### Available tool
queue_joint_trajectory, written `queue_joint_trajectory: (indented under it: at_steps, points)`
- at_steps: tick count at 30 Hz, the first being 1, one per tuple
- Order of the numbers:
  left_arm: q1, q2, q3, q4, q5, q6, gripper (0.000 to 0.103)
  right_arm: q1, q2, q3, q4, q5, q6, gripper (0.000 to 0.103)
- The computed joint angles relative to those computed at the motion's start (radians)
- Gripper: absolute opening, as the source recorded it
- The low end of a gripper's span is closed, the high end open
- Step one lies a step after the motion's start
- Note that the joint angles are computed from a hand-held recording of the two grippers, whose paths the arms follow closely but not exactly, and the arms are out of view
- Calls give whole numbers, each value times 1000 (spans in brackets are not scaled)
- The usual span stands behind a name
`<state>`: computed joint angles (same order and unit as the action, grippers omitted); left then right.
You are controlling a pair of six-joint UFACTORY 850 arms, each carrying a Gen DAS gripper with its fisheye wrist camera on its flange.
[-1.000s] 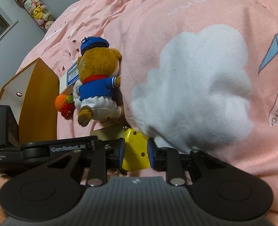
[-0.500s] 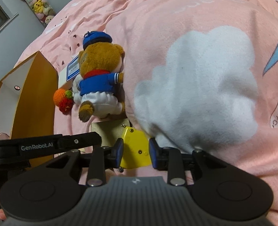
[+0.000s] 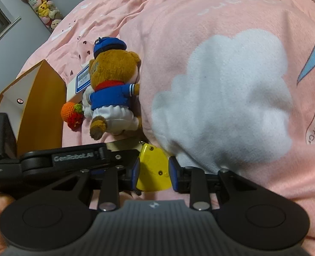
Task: Organize objects
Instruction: 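Grasp the small tan box with the left tool while the right tool grasps the yellow tape measure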
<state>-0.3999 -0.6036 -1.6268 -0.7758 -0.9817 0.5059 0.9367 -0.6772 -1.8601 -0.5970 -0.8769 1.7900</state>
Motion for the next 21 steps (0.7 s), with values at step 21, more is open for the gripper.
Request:
queue_joint_trajectory:
  at_steps: [21]
  points:
    - [27,48,-7,29,-34,16,54,-11,-59,-89,91,-46,-168,41]
